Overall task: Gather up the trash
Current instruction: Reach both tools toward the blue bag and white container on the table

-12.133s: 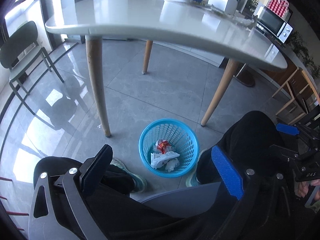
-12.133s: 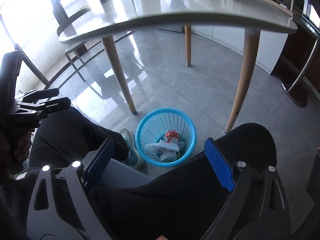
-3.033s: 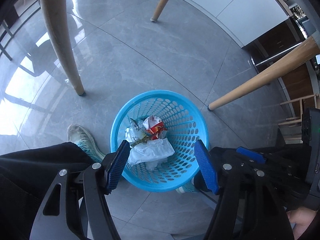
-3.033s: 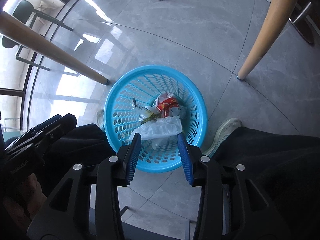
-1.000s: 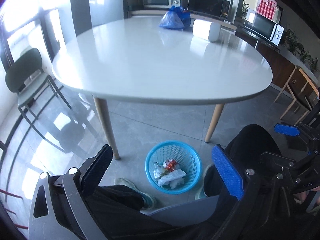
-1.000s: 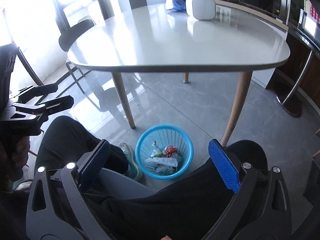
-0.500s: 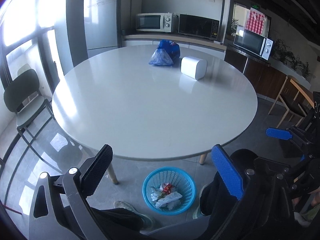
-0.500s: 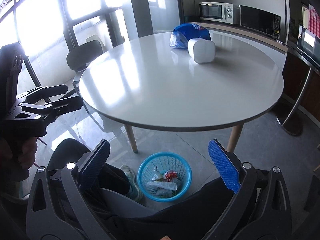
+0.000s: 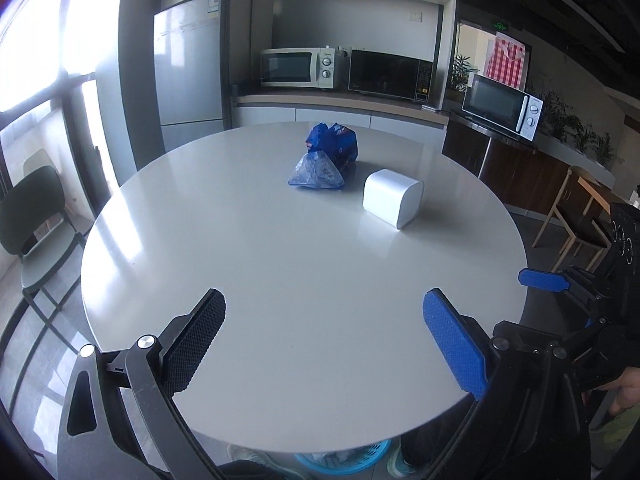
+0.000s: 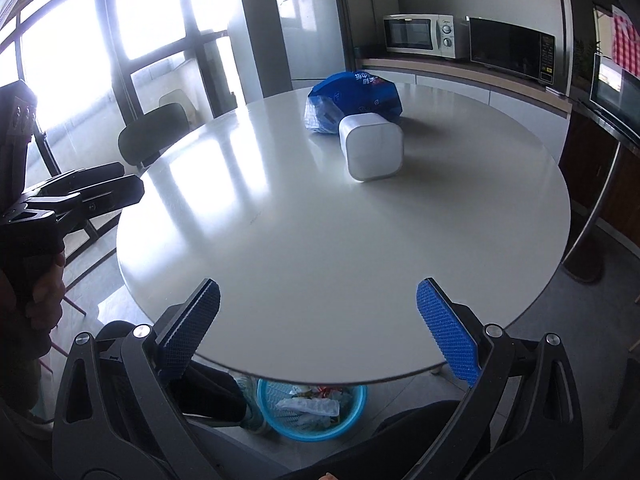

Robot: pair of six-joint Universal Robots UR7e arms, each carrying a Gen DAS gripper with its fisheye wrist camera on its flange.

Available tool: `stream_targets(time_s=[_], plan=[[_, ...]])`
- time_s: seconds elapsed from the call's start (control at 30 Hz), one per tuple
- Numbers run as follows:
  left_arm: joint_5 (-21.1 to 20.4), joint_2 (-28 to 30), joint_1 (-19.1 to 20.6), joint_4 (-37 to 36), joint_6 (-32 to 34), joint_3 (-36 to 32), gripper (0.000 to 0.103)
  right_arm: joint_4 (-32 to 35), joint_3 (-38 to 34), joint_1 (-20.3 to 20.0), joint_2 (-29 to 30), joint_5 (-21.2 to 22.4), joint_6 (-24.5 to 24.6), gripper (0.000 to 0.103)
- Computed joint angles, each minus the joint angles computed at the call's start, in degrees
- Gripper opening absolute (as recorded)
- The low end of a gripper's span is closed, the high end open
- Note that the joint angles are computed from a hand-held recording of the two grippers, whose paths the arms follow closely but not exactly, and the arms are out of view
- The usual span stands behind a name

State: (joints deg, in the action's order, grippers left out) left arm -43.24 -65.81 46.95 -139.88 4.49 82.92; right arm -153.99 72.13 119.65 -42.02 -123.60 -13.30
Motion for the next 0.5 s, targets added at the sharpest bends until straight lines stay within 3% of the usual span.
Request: stream_targets(time_s=[0.33, 0.5], plan=[[0.43, 7.87, 2.41, 2.98, 1.51, -12.38, 0.097, 5.77, -12.35, -1.93, 6.12, 1.81, -1.15, 0.094], [-1.35, 11.8, 3.52, 6.93, 1.55, -20.45, 0.097, 9.04, -19.46, -2.52, 9.78, 2.76, -1.95, 0.094]])
